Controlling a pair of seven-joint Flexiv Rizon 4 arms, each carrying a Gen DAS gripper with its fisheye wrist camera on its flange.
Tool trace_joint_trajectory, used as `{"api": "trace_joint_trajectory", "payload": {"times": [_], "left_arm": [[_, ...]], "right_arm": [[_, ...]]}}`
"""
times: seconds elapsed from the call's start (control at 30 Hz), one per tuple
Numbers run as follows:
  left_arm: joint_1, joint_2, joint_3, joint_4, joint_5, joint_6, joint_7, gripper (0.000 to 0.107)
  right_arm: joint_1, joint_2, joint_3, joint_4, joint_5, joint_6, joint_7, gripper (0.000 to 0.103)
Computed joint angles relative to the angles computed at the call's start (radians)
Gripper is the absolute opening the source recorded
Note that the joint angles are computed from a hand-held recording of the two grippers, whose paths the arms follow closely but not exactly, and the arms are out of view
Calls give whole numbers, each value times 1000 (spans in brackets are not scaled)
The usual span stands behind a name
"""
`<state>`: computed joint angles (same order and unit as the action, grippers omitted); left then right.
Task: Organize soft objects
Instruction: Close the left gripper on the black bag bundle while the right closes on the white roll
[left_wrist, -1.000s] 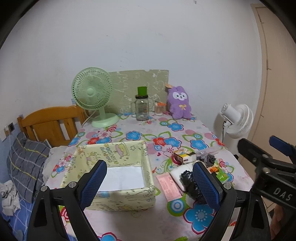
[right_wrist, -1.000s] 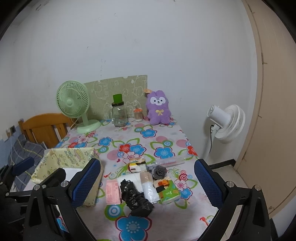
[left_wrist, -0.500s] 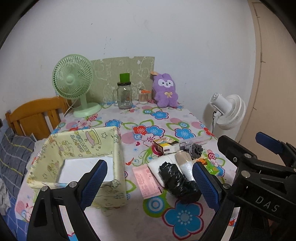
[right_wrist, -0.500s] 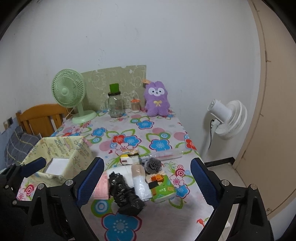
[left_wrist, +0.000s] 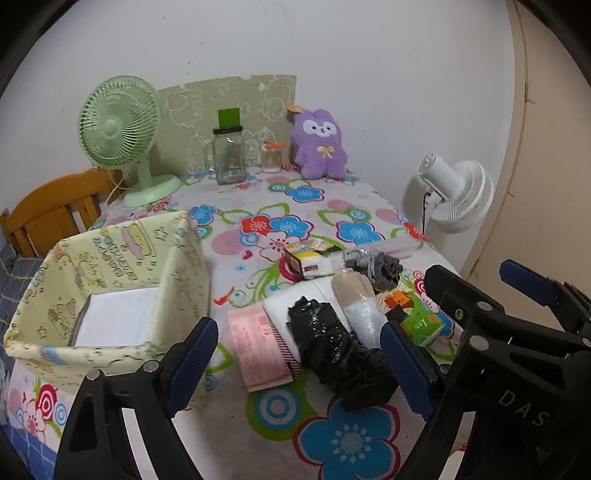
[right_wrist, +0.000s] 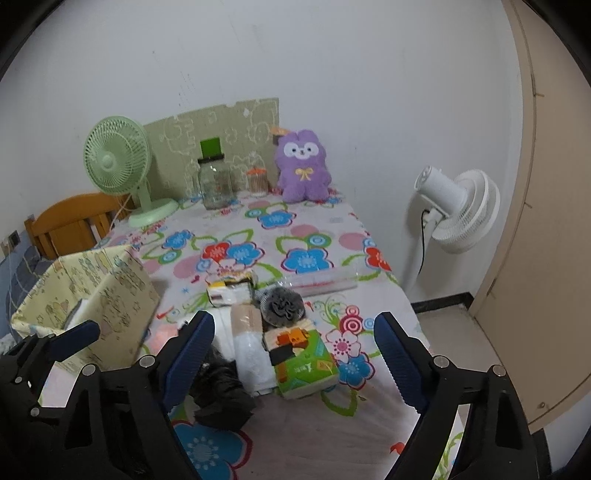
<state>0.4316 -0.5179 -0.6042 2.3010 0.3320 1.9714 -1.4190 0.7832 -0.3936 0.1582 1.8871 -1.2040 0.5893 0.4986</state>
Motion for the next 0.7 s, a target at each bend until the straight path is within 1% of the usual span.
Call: {"api": "trace_joint_trajectory", "payload": {"times": [0.07,0.13,0.17,0.33,0.43,0.47,0.5,0.53,0.6,0.7], "left_arm": [[-41,-7,31,-9,-11,-1,7,90],[-51,-10,34,-16,-17,-15,10,89],[-72,-14,47,-22,-27,-25,16,86],[-97,-35,49,-39,-74,-87,53,74],[-101,-45,43,-42,-105,-110,75,62],[-93,-50,32,-41,-112,-114,83,52],[-88,-54,24,-42,-120,-120,90,47],[-84,-61,17,-42,-128,-129,97,46],[-68,-66,-3,-40,-140,-138,112,39],[-62,-70,-14,-33,-144,-126,132,36]], "right_arm": [[-5,-4,0,3,7,7,-14,90],[-10,-6,-1,9,9,17,-18,90],[-16,-7,-2,13,8,32,-18,90],[-25,-24,-9,11,17,68,-43,90],[-32,-31,-15,13,19,99,-48,90],[-33,-33,-17,12,22,104,-50,90],[-34,-36,-20,13,20,112,-48,90],[-38,-37,-23,16,12,128,-45,90],[-40,-42,-27,16,10,143,-48,90],[-47,-53,-33,11,11,178,-51,90]]}}
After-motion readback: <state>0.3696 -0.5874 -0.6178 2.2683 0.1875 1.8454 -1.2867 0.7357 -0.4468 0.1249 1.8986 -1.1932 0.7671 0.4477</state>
